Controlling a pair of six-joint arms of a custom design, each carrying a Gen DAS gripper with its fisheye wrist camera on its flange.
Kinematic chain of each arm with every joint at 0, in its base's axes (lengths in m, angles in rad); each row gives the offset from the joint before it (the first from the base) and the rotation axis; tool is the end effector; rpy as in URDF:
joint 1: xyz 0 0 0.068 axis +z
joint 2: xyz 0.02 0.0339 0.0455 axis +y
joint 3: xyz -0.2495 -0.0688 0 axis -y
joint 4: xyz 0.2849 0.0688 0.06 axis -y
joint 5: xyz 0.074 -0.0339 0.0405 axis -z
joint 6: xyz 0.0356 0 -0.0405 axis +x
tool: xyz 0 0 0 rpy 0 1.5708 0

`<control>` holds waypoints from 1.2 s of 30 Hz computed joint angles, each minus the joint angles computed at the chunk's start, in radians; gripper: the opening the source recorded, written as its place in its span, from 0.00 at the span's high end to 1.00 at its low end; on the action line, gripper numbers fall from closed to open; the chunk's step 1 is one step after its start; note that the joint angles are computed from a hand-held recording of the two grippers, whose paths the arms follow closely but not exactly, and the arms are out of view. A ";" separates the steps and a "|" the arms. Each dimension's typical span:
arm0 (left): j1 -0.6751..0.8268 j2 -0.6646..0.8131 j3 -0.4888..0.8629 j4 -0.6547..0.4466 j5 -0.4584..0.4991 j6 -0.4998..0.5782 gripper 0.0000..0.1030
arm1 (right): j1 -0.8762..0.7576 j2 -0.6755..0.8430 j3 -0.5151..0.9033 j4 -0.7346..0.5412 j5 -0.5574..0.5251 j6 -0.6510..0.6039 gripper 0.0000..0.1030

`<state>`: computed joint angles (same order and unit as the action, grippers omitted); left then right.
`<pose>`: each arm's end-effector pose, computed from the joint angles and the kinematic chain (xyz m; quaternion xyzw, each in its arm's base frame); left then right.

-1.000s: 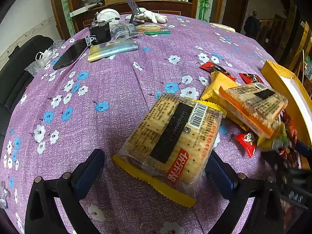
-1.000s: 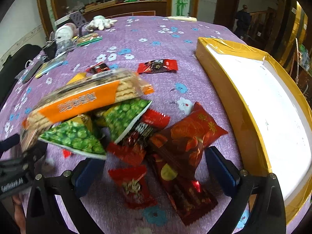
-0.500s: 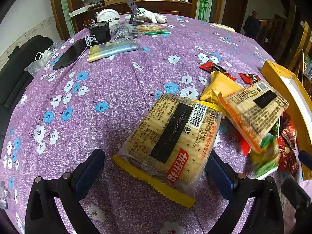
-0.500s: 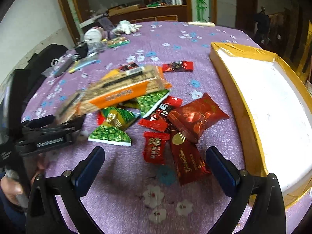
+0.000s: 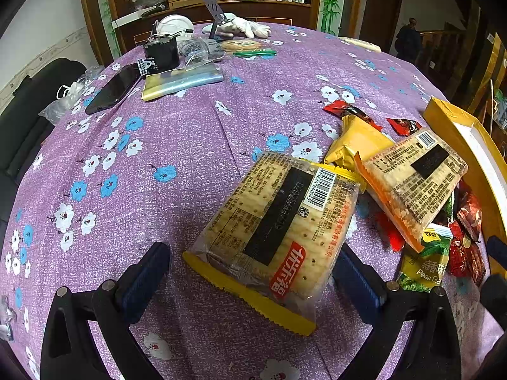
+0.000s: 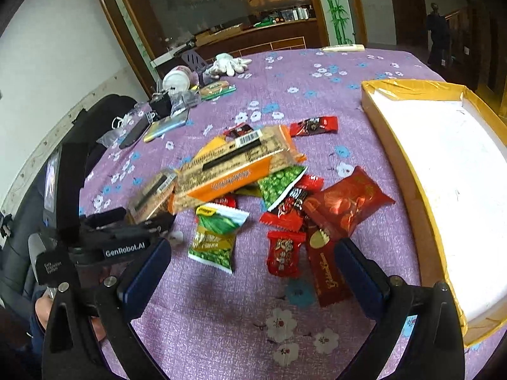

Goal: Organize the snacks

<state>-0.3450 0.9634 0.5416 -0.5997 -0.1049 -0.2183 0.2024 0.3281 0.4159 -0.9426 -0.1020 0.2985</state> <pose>0.2076 -0.0706 0.1632 0.0467 0.9602 -0.0268 0.2742 0.1307 0.0305 0.1961 0.0271 0.9352 0.1330 0.3272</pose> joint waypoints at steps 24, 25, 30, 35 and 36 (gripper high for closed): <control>-0.018 -0.103 -0.034 -0.004 -0.044 0.004 0.03 | -0.011 0.149 -0.005 0.197 0.124 -0.022 0.32; -0.021 -0.114 -0.038 -0.002 -0.051 0.004 0.03 | -0.015 0.147 -0.010 0.207 0.118 -0.026 0.32; -0.025 -0.186 -0.063 0.009 -0.073 0.007 0.05 | 0.011 0.143 -0.024 0.236 0.120 -0.046 0.34; -0.049 -0.279 -0.093 0.026 -0.117 0.010 0.05 | 0.000 0.149 -0.030 0.240 0.102 -0.054 0.34; -0.061 -0.292 -0.097 0.029 -0.132 0.012 0.05 | -0.011 0.159 -0.030 0.241 0.091 -0.054 0.34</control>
<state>-0.4061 0.6716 0.4447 -0.5708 -0.2369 -0.2066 0.1916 0.4871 0.3857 -0.7012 -0.0114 0.2448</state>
